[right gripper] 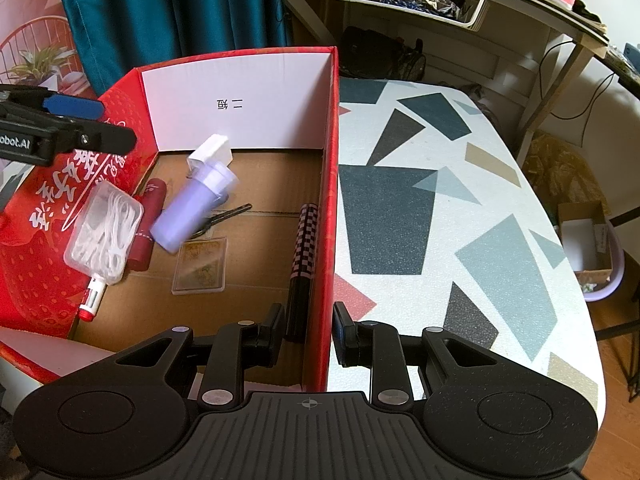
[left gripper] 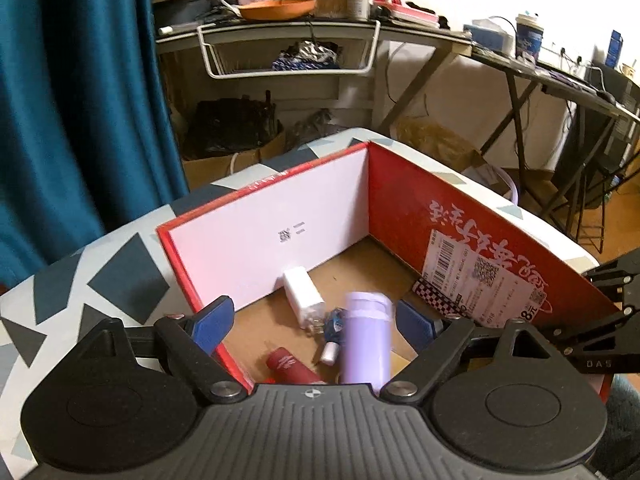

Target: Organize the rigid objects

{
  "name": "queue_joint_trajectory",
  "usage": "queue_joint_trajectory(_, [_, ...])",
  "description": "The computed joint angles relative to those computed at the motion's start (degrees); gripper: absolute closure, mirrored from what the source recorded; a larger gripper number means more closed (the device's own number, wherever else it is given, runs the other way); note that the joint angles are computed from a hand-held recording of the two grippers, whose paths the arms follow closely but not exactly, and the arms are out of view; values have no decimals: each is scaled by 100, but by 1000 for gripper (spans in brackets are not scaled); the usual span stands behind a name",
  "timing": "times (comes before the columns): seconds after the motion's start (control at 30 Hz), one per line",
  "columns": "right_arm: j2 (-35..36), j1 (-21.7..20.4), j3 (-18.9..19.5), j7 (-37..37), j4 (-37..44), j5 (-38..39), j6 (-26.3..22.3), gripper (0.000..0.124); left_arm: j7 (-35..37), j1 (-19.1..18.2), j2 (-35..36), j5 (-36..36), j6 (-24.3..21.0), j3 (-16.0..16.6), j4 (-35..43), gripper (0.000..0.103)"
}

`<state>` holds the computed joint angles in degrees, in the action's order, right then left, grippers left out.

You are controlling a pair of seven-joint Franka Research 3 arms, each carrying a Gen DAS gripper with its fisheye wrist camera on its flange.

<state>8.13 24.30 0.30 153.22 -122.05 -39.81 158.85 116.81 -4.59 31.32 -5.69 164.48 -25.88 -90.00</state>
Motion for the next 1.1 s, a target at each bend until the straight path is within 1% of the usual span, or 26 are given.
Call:
queue_joint_trajectory(0.17, [6, 4, 5, -31, 7, 20, -18, 99, -298, 42, -298, -6, 437, 78, -348, 5])
queue_joint_trajectory(0.23, [9, 8, 8, -51, 18, 26, -41, 100, -478, 59, -432, 36, 547, 134, -476, 5])
queue_joint_trajectory(0.33, [22, 13, 21, -121, 57, 60, -108, 100, -926, -40, -651, 204, 667, 390, -645, 3])
queue_joint_trajectory(0.47, [49, 24, 38, -237, 126, 130, -228, 100, -1510, -104, -932, 433, 759, 654, -892, 0])
queue_joint_trajectory(0.57, [73, 42, 49, -336, 188, 177, -341, 100, -2032, -227, -1159, 698, 814, 942, -1116, 0])
queue_joint_trajectory(0.6, [70, 46, 49, -353, 192, 186, -357, 100, -2216, -277, -1223, 808, 819, 1047, -1176, 0])
queue_joint_trajectory(0.67, [69, 51, 52, -376, 197, 204, -376, 100, -2738, -473, -1372, 1136, 797, 1376, -1307, 0])
queue_joint_trajectory(0.73, [69, 56, 52, -383, 203, 213, -395, 100, -3144, -530, -1491, 1386, 764, 1536, -1418, 0])
queue_joint_trajectory(0.8, [74, 63, 55, -397, 220, 216, -428, 100, -3674, -651, -1602, 1722, 738, 1768, -1529, 0])
queue_joint_trajectory(0.9, [80, 67, 53, -394, 227, 216, -431, 100, -4671, -909, -1779, 2507, 737, 2211, -1694, 0])
queue_joint_trajectory(0.97, [86, 76, 47, -363, 234, 195, -441, 100, -5425, -1127, -1886, 3217, 640, 2545, -1746, 0])
queue_joint_trajectory(1.03, [91, 84, 46, -337, 244, 181, -460, 100, -5772, -1075, -1988, 3470, 609, 2557, -1822, 0])
queue_joint_trajectory(1.1, [80, 88, 39, -283, 238, 159, -457, 100, -5947, -931, -2092, 3503, 574, 2447, -1905, 0])
